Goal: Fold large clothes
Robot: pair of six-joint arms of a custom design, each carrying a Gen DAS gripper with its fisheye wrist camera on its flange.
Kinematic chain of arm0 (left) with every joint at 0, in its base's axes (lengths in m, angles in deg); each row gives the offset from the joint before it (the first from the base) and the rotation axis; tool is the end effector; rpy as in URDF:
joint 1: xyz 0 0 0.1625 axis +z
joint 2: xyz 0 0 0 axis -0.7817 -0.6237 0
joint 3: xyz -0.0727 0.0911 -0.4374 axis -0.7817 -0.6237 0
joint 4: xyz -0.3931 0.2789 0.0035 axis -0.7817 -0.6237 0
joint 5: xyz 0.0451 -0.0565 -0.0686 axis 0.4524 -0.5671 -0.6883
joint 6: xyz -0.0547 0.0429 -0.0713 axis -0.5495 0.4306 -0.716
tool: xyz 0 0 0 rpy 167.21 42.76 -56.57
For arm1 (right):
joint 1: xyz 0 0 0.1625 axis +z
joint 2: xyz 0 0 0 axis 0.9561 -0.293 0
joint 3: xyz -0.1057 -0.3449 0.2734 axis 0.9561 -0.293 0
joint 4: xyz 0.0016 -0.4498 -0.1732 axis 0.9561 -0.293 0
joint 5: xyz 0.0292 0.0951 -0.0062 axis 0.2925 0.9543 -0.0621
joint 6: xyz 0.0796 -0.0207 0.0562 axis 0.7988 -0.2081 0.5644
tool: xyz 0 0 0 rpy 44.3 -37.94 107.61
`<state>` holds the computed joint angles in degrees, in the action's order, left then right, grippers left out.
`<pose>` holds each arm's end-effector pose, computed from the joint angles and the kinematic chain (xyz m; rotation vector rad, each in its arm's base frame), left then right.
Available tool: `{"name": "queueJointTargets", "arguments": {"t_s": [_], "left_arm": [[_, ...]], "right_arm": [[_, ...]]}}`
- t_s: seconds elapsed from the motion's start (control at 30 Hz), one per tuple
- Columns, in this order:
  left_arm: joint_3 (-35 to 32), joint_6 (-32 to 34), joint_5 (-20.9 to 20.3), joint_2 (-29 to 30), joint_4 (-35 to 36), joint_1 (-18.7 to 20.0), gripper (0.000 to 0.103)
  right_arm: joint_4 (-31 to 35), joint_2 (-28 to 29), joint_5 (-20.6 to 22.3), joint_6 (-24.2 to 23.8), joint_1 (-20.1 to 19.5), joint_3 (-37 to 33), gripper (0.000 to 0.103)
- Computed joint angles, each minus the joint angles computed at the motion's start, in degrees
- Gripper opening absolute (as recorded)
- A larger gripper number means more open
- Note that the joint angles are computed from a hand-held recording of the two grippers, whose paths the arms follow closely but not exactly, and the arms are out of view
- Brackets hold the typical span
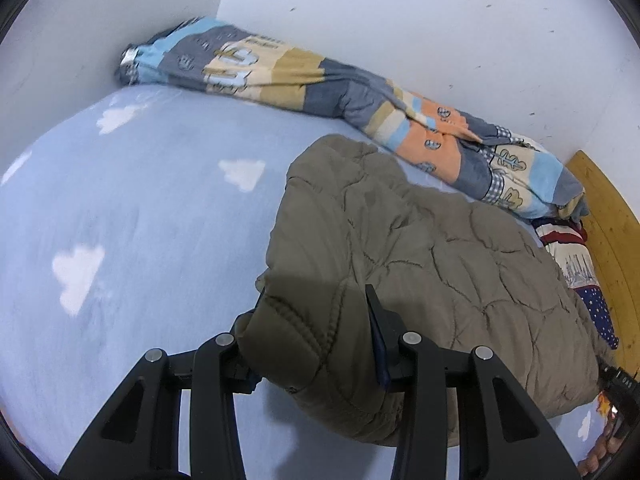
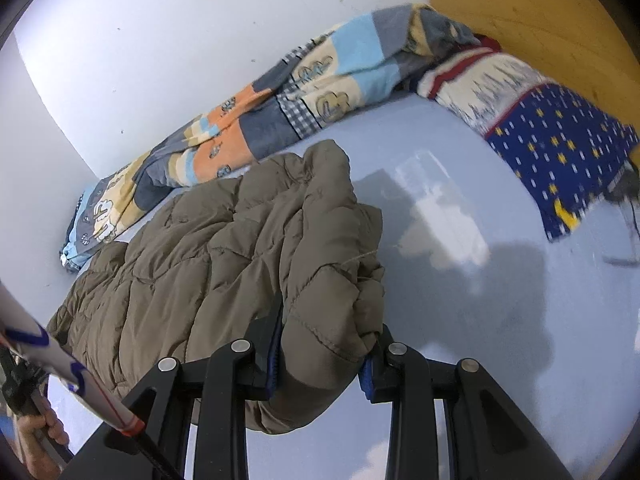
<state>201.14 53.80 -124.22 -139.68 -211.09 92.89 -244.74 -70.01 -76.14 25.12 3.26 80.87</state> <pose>-0.2618 -0.5058 0.1221 0.2298 2.5031 -0.9198 0.0032 -0.4002 0.3778 -0.2601 -2.3347 1.1513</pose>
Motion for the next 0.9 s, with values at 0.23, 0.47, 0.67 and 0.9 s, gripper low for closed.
{"name": "queueJointTargets", "arguments": {"t_s": [0.23, 0.47, 0.67, 0.9], "left_arm": [[3.8, -11.4, -3.7, -2.5, 3.7, 1.9, 0.053], [7.7, -21.1, -5.1, -8.2, 1.8, 3.9, 0.061], [7.7, -13.9, 9.5, -6.7, -1.6, -2.8, 0.061], [-0.1, 11.6, -0.4, 8.0, -9.9, -7.6, 0.061]], "right_arm": [[5.3, -4.0, 3.5, 4.6, -6.3, 3.5, 0.035], [22.7, -13.0, 22.9, 18.3, -22.6, 4.2, 0.063], [13.6, -18.3, 13.9, 18.3, -19.6, 6.6, 0.065], [-1.7, -2.5, 2.4, -1.0, 1.4, 5.0, 0.063]]}}
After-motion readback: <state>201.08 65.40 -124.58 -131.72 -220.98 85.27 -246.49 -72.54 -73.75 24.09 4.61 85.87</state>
